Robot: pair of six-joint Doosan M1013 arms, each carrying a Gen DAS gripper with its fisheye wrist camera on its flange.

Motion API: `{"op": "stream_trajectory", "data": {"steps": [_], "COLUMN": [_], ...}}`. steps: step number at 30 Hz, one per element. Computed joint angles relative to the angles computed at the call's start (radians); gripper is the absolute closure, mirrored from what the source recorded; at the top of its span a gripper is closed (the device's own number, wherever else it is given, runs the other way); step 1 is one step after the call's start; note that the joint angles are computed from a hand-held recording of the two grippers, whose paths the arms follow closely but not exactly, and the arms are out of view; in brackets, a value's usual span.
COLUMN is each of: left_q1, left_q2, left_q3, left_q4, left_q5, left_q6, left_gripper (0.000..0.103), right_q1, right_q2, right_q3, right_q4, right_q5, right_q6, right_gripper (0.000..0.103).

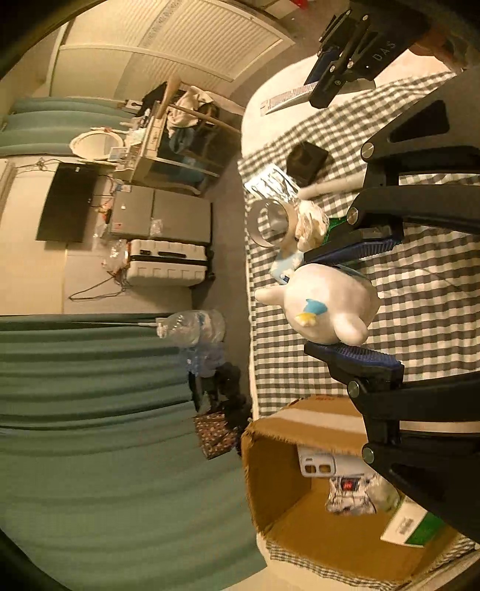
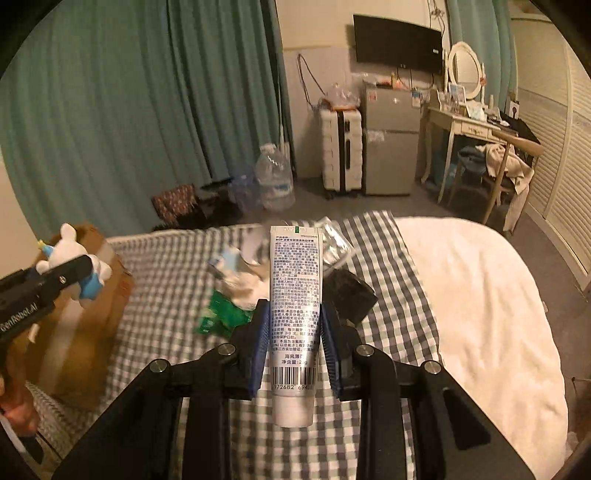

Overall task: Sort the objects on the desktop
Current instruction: 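Lift the plush toy and toothpaste tube and carry them over the box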

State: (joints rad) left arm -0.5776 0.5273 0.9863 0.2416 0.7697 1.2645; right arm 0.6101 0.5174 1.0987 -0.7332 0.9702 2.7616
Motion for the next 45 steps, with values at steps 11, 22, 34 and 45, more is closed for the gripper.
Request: {"op": "stream_trajectory", "data": {"steps": [11,22,34,45], "left_q1": [-0.026,-0.030,0.011,0.076], "left_q2": [-0.086,-0.116,-0.127,-0.138], "left_q3": [0.072,0.106,0.139,0.179], "left_q4": [0.042,0.095,0.106,0.186], "left_q5": [-0.059,-0.101,-0.125,-0.123], "left_q6": [-0.019,-0.050,-0.044,-0.106], "left_gripper": [0.061,0.061,0.061,0.061], "right_q1": [0.054,0.069,0.066,0.079], "right_q2": [-0.059,-0.076,-0.023,0.097], "right_q3": [0.015,0.016,-0.058,-0.235], "right_q4": [-0.129,-0.167,-0.117,-0.028], "right_q5": [-0.021,-0.007,-0.038,-0.074], "right_q6": [0.046,0.063,-0.003,-0.161], "right_gripper": [0.076,0.076,0.076,0.076]}}
